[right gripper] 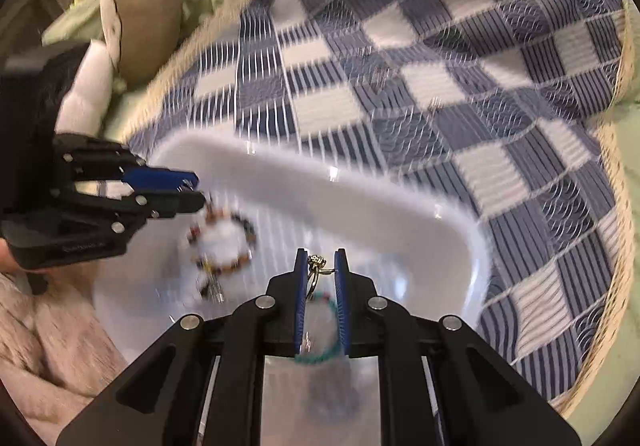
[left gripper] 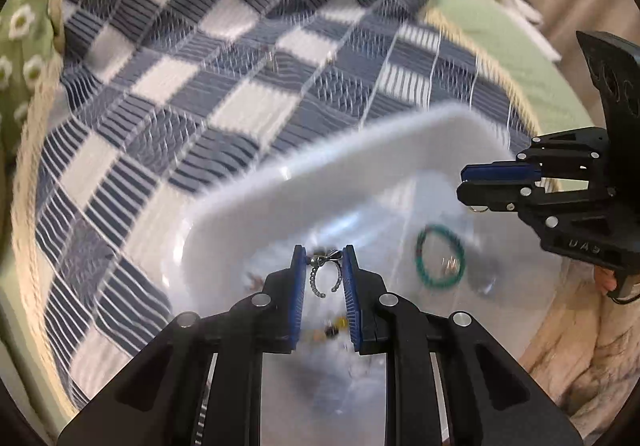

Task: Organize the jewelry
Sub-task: 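Carry the earring to the tray with the left gripper while the right carries the gold brooch, then open both grippers to drop the earring and gold brooch into the tray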

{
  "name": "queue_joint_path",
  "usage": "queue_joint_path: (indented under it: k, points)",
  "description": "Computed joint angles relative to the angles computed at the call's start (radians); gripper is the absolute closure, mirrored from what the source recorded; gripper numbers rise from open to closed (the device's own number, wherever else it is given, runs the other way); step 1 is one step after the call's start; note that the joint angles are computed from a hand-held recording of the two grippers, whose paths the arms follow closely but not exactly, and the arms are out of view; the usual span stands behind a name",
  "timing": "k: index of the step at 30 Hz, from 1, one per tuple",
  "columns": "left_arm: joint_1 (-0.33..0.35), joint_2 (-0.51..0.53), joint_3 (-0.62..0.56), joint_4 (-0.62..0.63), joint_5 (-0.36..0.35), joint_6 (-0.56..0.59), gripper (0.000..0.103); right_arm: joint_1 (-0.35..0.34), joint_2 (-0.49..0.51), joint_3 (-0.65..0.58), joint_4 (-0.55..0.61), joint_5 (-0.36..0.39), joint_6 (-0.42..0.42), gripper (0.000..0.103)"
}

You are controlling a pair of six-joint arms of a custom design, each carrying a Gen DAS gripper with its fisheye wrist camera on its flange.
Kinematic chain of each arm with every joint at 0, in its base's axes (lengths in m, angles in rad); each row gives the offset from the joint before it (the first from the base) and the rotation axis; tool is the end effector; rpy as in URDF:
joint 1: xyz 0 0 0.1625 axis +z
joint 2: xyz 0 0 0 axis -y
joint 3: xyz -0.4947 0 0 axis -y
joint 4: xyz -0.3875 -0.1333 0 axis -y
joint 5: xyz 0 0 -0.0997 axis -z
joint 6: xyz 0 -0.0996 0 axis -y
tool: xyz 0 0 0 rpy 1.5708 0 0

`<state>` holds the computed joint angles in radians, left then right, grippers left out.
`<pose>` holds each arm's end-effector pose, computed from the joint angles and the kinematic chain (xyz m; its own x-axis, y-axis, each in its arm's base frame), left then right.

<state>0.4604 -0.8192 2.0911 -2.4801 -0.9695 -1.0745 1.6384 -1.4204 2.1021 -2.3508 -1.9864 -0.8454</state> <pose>-0.3780 -0.3991 0.0415 -0.8254 0.0289 -0.5638 0.2348 0.9258 -0.2962 0.1255 -0.4758 0.3266 -0.5570 -0.7577 0.3400 -0.7296 0.6421 0.2355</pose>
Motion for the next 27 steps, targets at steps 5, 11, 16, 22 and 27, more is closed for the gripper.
queue_joint_path:
  k: [5,11,16,22,27]
  points:
    - [-0.001,0.036,-0.013,0.034,-0.038,-0.007,0.085,-0.004,0.018,0.055,-0.051,-0.085,-0.016,0.089]
    - [0.012,0.054,-0.037,0.107,-0.041,-0.034,0.086,0.0,0.027,0.073,-0.06,-0.121,-0.029,0.089]
    - [0.011,0.057,-0.045,0.115,-0.04,-0.025,0.086,0.003,0.033,0.078,-0.065,-0.136,-0.031,0.088]
    - [0.009,0.056,-0.047,0.118,-0.025,-0.037,0.085,0.005,0.036,0.077,-0.064,-0.148,-0.031,0.088]
    - [0.0,0.04,-0.035,0.106,0.004,-0.061,0.074,0.007,0.025,0.082,-0.105,-0.129,-0.045,0.058]
